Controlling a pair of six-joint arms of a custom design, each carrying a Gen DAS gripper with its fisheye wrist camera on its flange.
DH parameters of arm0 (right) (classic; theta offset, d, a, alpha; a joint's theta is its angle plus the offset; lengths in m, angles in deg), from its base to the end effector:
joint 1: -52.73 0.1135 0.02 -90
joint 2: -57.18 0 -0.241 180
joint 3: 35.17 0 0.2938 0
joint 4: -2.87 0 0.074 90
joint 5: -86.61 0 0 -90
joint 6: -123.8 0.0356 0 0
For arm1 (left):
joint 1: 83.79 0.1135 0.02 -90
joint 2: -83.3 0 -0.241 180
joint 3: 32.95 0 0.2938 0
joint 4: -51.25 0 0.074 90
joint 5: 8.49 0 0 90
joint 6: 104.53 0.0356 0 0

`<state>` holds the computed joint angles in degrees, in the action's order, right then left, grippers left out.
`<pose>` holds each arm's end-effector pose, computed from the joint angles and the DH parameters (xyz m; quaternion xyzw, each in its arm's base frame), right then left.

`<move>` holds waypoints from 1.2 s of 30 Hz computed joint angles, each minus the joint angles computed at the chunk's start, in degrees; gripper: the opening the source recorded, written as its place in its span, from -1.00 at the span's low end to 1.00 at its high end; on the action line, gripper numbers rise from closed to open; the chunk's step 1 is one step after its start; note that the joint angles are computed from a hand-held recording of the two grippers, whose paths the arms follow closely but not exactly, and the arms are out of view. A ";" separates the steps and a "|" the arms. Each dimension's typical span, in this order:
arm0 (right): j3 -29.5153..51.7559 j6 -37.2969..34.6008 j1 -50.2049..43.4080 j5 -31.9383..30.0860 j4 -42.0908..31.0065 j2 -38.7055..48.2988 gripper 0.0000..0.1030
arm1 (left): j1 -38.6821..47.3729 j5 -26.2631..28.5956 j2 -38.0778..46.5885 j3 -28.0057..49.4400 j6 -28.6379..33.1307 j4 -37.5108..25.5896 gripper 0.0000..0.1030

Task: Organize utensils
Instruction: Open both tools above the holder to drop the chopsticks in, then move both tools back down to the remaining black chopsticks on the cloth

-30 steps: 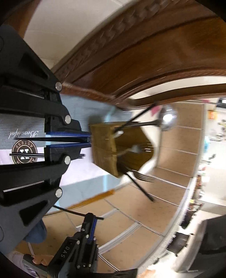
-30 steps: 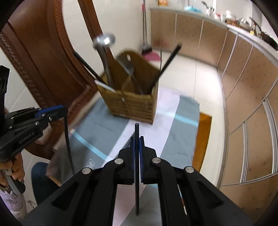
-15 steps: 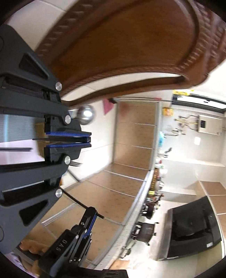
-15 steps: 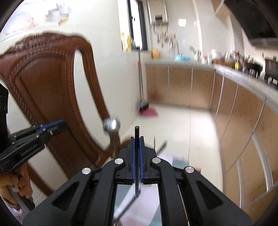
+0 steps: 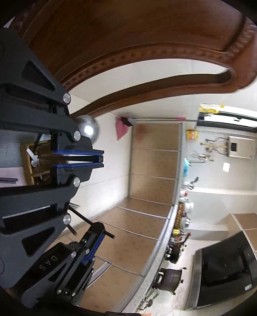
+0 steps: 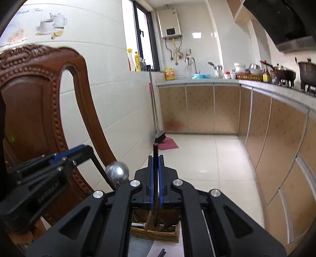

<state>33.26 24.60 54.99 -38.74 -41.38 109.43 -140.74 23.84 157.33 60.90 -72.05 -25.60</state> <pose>0.2445 0.0303 0.3374 -0.2370 0.7973 0.2302 0.5051 0.1783 -0.2189 0.3668 -0.1410 0.8393 0.0413 0.5234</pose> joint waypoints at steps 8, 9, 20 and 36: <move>-4.44 -2.16 3.18 5.46 2.21 2.88 -0.78 | 1.50 2.91 -0.90 -5.09 -0.43 3.20 -0.71; -4.39 -2.46 2.69 5.07 1.56 2.91 -0.69 | 1.29 3.00 -1.05 -5.24 -0.51 3.01 -0.48; -2.89 -29.16 -25.94 -18.30 -27.44 -6.40 -0.22 | -20.84 -1.76 2.72 -3.49 -34.56 -24.30 -0.05; -26.58 -16.70 1.77 15.38 -12.20 10.64 -0.22 | -30.75 22.91 3.00 -29.20 -52.57 -2.95 0.06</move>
<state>6.68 7.90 56.76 -23.37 -53.59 120.07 -171.49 46.75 160.34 31.70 -124.62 -28.55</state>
